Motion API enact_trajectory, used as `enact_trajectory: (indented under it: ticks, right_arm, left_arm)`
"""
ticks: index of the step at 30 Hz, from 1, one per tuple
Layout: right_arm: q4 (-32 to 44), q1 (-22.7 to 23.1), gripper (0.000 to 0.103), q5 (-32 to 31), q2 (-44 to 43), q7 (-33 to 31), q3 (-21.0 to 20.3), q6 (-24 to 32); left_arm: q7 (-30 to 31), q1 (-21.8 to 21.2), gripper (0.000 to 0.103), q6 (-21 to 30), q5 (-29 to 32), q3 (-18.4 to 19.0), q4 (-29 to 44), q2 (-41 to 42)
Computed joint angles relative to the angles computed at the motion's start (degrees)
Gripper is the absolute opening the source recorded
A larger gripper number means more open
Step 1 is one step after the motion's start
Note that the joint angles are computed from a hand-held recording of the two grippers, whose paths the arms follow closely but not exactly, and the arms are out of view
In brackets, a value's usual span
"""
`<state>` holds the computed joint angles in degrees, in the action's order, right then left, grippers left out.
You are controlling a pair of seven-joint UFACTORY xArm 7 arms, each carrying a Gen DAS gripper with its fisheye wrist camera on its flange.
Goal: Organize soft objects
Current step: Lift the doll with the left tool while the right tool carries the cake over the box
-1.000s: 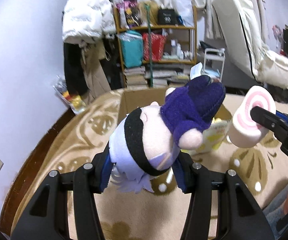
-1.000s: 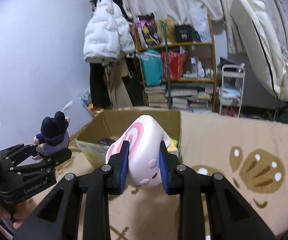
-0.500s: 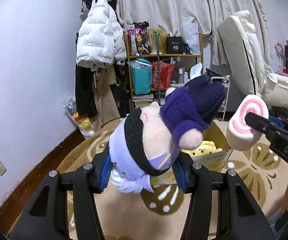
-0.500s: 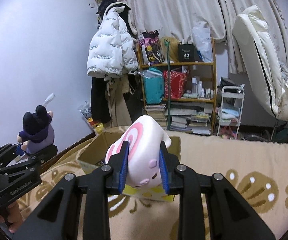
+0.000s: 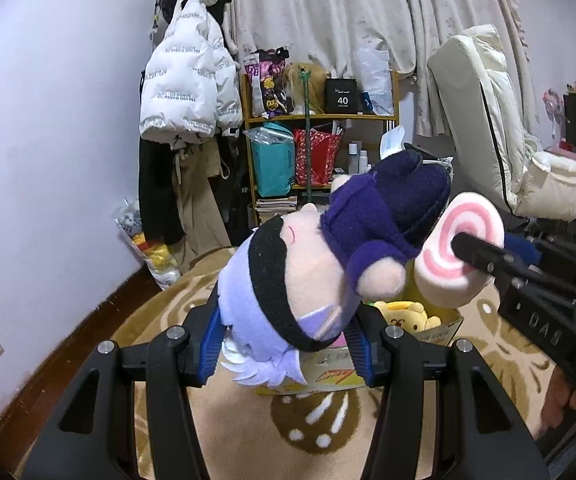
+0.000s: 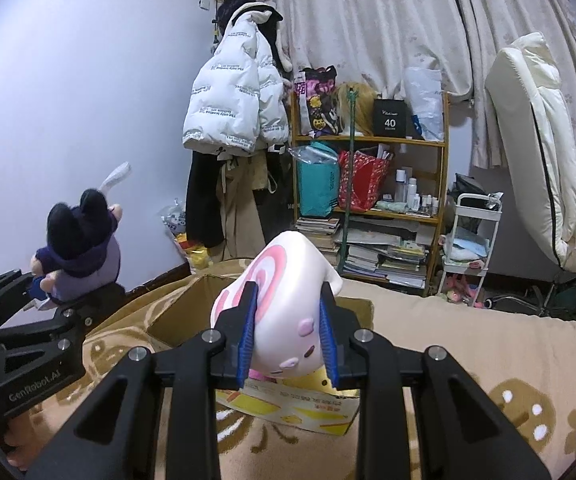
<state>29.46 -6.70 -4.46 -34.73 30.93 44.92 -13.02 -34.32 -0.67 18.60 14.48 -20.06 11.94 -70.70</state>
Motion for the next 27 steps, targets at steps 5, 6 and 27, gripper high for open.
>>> enact_trajectory:
  ticks: [5,6,27]
  right_arm:
    - [1.3,-0.5,0.031,-0.6,1.8,-0.7,0.1,-0.1]
    - [1.3,-0.7,0.031,-0.4,1.7,-0.7,0.3,-0.2]
    - [6.3,1.0,0.034,-0.6,14.5,-7.8,-3.4,0.9]
  left_arm:
    - [0.9,1.8,0.052,-0.6,0.9,0.2,1.7,2.2]
    - [1.2,1.9,0.052,-0.8,0.9,0.4,2.0,2.7]
    - [3.9,9.4,0.053,-11.5,1.3,-0.5,5.7,19.3]
